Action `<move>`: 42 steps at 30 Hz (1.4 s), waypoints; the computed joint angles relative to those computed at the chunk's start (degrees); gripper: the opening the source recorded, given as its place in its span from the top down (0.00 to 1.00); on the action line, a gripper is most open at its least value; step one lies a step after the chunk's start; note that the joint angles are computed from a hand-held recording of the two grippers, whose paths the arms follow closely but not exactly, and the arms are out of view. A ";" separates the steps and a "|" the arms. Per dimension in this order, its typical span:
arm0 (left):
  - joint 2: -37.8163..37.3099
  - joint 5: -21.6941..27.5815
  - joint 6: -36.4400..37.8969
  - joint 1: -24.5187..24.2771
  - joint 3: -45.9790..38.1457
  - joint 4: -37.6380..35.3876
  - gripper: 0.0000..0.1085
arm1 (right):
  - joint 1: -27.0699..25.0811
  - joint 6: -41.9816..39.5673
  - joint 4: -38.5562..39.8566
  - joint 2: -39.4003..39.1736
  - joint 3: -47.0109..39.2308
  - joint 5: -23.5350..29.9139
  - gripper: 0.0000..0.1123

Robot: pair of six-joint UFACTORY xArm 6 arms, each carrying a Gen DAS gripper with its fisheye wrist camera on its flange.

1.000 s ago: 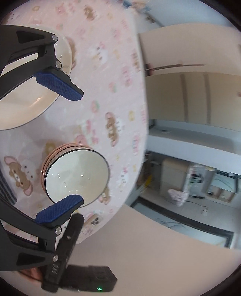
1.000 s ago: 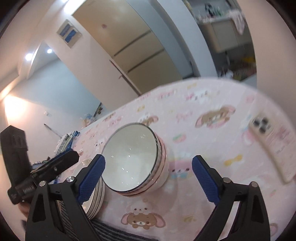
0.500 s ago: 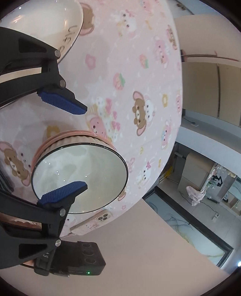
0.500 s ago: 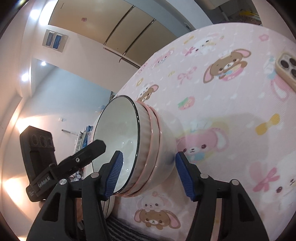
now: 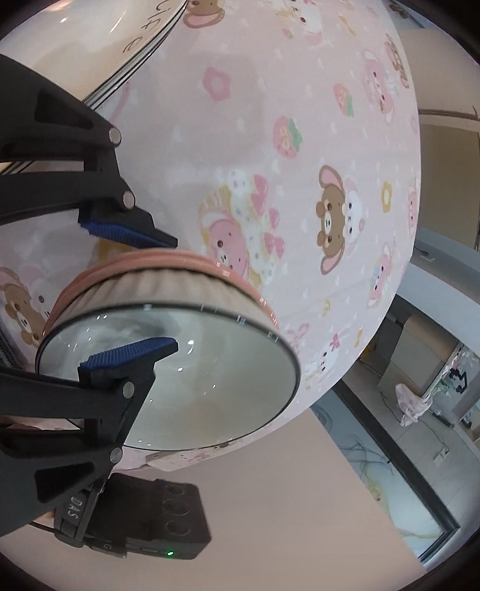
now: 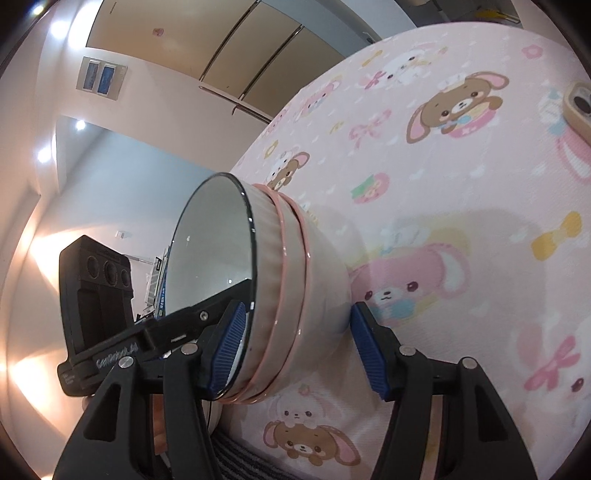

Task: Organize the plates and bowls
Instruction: 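Lift the bowl stack with both grippers and carry it over the plate stack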

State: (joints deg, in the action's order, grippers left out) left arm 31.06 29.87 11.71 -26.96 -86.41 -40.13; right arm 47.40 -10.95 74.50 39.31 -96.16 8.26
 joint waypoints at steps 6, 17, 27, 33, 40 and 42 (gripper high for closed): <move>0.24 0.46 -1.03 0.16 -0.39 -0.25 0.54 | -0.31 -2.88 3.17 0.32 -0.43 1.13 0.51; 0.76 -3.43 -2.42 -0.76 -0.19 0.66 0.53 | 0.10 1.99 -0.01 0.29 0.25 -0.72 0.58; -1.83 -4.09 -5.11 -0.73 2.58 3.49 0.61 | -0.62 20.47 -17.65 -0.82 2.65 0.30 0.64; -4.42 -5.56 -5.60 -0.83 4.66 4.15 0.62 | -0.50 22.99 -20.03 -1.82 2.96 0.06 0.64; -10.40 -7.51 -6.27 -0.29 9.03 4.87 0.62 | -0.51 33.76 -32.95 -2.96 1.32 0.46 0.64; -12.43 -8.05 -5.80 0.18 10.73 4.44 0.62 | -0.45 37.40 -37.38 -2.57 -0.13 0.86 0.64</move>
